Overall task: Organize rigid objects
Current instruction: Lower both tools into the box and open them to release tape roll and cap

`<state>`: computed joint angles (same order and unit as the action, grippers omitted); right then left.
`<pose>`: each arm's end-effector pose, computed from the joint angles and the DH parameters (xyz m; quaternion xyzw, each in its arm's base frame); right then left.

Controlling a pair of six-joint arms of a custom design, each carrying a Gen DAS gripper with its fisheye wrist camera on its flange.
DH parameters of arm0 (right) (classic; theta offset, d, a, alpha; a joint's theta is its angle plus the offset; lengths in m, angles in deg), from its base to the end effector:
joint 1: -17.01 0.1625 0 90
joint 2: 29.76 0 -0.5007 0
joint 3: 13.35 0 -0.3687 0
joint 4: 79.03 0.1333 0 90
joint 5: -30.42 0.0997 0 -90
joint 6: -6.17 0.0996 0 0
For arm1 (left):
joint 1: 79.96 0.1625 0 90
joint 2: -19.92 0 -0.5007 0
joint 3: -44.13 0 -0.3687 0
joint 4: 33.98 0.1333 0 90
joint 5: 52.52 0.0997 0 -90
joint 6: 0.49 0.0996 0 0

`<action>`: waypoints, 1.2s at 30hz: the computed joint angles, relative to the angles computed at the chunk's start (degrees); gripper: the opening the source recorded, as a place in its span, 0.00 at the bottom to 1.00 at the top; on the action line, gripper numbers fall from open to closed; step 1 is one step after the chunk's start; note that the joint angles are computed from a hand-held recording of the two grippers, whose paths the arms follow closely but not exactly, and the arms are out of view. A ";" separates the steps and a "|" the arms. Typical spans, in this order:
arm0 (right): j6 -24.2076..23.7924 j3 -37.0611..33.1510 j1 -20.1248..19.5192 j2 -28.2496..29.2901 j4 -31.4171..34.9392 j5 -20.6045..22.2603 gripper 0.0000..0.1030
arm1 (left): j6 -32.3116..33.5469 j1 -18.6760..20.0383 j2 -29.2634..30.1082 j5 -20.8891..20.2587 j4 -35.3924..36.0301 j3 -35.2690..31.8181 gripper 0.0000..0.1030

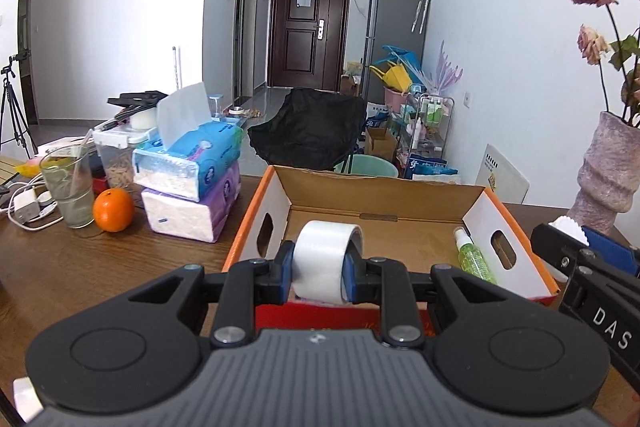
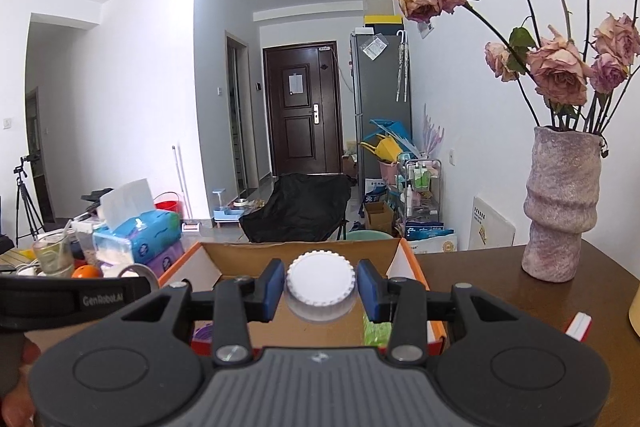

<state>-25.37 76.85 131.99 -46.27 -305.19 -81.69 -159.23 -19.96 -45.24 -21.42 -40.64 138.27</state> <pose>0.3873 -0.6045 -0.0033 0.3097 -0.7862 0.4987 0.1928 -0.0820 -0.5792 0.3265 0.0660 0.7705 -0.5146 0.3702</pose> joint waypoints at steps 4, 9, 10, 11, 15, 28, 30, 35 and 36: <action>-0.37 -3.26 -0.39 0.88 2.71 0.03 0.38 | 0.85 1.35 2.25 0.56 0.84 -3.35 0.24; -1.44 -7.03 -0.68 2.15 5.24 -0.04 0.38 | 1.74 2.65 4.78 0.90 1.93 -7.14 0.24; -1.59 -7.81 -0.77 2.42 5.78 -0.09 0.38 | 2.09 2.87 5.16 0.96 1.90 -7.68 0.24; -1.66 -8.46 -0.81 2.66 6.23 -0.23 0.38 | 2.43 3.03 5.56 1.03 1.91 -8.24 0.24; -1.76 -10.90 -1.03 3.38 8.37 -0.64 0.38 | 2.85 3.72 7.15 1.20 2.91 -10.67 0.24; -2.55 -18.53 -1.66 6.26 15.98 -3.30 0.38 | 1.86 6.03 11.90 0.28 8.80 -18.61 0.24; -2.21 -19.18 -1.98 6.52 17.16 -3.52 0.38 | 1.44 6.40 12.70 0.02 10.00 -19.78 0.24; -1.53 -20.59 -3.04 7.39 18.62 -3.44 0.38 | 0.43 7.04 14.12 -0.73 12.11 -21.60 0.24; -1.26 -20.81 -3.25 7.54 18.95 -3.40 0.38 | 0.16 7.11 14.29 -0.81 12.60 -21.86 0.24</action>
<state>-26.63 56.03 128.74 -38.73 -286.24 -85.10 -159.08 -12.85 -30.95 -22.24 -28.04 116.42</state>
